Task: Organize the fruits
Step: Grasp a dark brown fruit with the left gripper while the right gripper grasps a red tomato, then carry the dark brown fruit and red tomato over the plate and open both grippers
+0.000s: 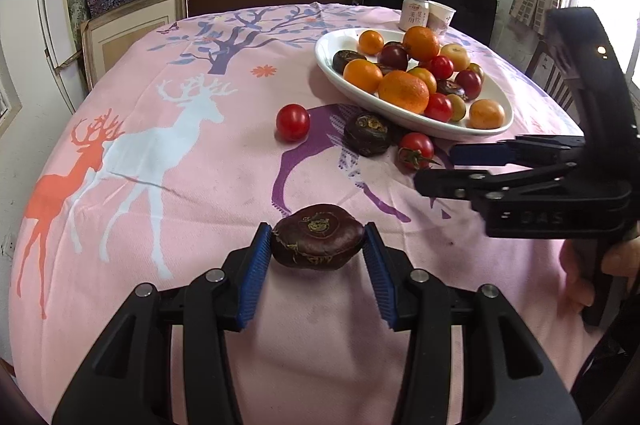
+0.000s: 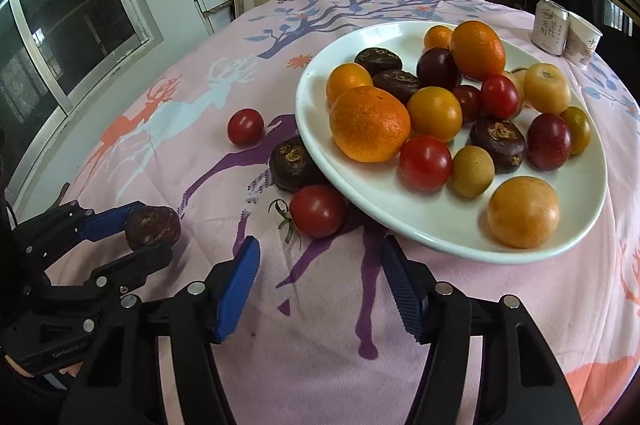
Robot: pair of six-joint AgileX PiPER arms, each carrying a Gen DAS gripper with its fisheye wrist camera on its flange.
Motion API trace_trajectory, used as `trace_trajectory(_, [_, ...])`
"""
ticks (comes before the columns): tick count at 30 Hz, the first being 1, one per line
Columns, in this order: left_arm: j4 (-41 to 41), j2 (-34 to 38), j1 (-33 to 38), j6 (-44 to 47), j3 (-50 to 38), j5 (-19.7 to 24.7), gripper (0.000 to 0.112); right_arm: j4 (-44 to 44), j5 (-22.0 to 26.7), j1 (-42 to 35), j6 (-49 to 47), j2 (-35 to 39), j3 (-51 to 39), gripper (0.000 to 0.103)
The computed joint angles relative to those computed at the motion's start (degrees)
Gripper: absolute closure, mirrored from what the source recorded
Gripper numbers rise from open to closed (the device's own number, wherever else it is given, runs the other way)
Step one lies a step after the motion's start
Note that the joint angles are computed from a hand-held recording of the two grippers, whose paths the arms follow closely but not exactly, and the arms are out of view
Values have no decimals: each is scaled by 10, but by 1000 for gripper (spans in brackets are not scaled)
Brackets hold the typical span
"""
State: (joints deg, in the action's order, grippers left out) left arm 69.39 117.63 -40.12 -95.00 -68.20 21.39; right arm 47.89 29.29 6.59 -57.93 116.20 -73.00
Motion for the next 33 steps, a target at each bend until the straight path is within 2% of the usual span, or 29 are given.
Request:
trace_trajectory(4, [12, 0, 1, -12, 2, -8, 67, -32, -13, 17, 39, 16, -22, 48])
trace_trajectory(6, [19, -1, 1, -20, 5, -10, 67, -35, -12, 20, 47, 22, -32, 56])
trace_trajectory(8, [12, -1, 3, -14, 3, -11, 67, -40, -12, 22, 55, 27, -40, 58])
trace_trajectory(10, [-2, 2, 4, 1, -1, -12, 67, -43, -19, 24, 60, 29, -42, 65])
trace_trajectory(15, [1, 1, 5, -2, 0, -14, 67, -8, -8, 11, 18, 14, -21, 68])
trace_trajectory(19, [57, -8, 2, -58, 14, -18, 67, 80, 37, -29, -87, -20, 23, 68])
trace_trajectory(24, [39, -7, 0, -37, 5, -19, 67, 140, 92, -103, -168, -65, 70, 68])
trace_trajectory(33, [-13, 3, -26, 39, -66, 3, 67, 168, 158, -235, -212, -87, 70, 67])
